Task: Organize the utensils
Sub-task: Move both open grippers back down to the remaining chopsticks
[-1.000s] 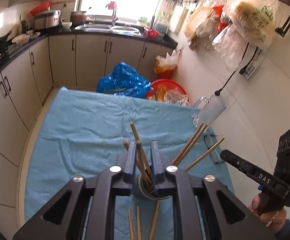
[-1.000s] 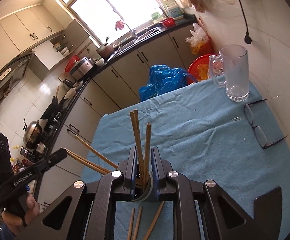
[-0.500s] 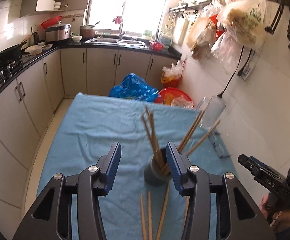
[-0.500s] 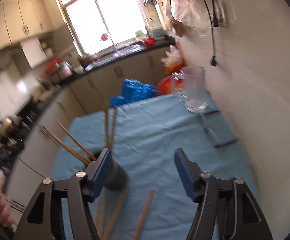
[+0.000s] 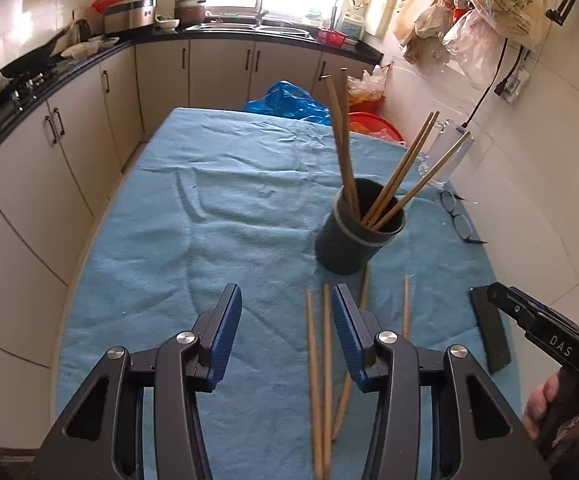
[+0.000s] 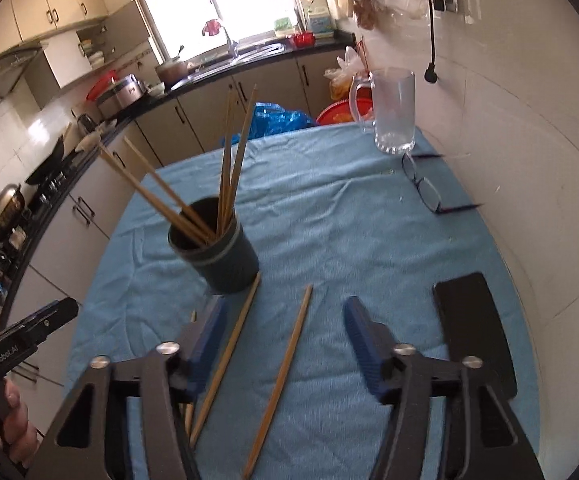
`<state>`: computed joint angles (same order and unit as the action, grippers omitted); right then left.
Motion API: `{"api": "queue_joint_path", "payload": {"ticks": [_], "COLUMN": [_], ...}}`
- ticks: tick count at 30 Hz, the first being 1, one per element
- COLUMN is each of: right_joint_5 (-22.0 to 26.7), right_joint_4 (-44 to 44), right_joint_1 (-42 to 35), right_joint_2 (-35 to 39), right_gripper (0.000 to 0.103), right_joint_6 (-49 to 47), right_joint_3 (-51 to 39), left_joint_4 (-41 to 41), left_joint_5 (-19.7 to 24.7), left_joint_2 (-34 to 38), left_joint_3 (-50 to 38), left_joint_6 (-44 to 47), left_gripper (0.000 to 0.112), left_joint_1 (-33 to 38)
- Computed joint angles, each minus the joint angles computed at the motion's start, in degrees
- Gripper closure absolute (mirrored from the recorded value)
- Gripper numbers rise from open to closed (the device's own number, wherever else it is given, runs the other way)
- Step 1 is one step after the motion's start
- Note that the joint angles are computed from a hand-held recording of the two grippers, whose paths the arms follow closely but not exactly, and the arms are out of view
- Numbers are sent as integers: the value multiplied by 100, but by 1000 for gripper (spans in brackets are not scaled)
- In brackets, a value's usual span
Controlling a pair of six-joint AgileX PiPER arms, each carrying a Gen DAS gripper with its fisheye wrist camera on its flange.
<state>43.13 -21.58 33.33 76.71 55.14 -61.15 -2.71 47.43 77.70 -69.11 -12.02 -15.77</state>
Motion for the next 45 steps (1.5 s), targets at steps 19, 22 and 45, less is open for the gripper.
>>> {"api": "queue_joint_path", "payload": {"ticks": [19, 22, 45], "right_joint_5": [-36, -207, 159], "right_joint_4": [2137, 2782, 3087], "right_joint_1": [-393, -572, -291], "right_joint_2": [828, 1154, 3097], "right_gripper": [63, 74, 95], "right_joint_6": [-1256, -1760, -1976], "right_joint_3": [-320, -393, -1590], "left_joint_4": [-269, -427, -1452], "left_joint_5": [346, 412, 834], "left_joint_2": [-519, -524, 39], "left_joint_3": [594, 700, 709], "left_joint_6": [503, 712, 2123], "left_gripper": [61, 61, 61], "left_joint_1": [1044, 1260, 1987]}}
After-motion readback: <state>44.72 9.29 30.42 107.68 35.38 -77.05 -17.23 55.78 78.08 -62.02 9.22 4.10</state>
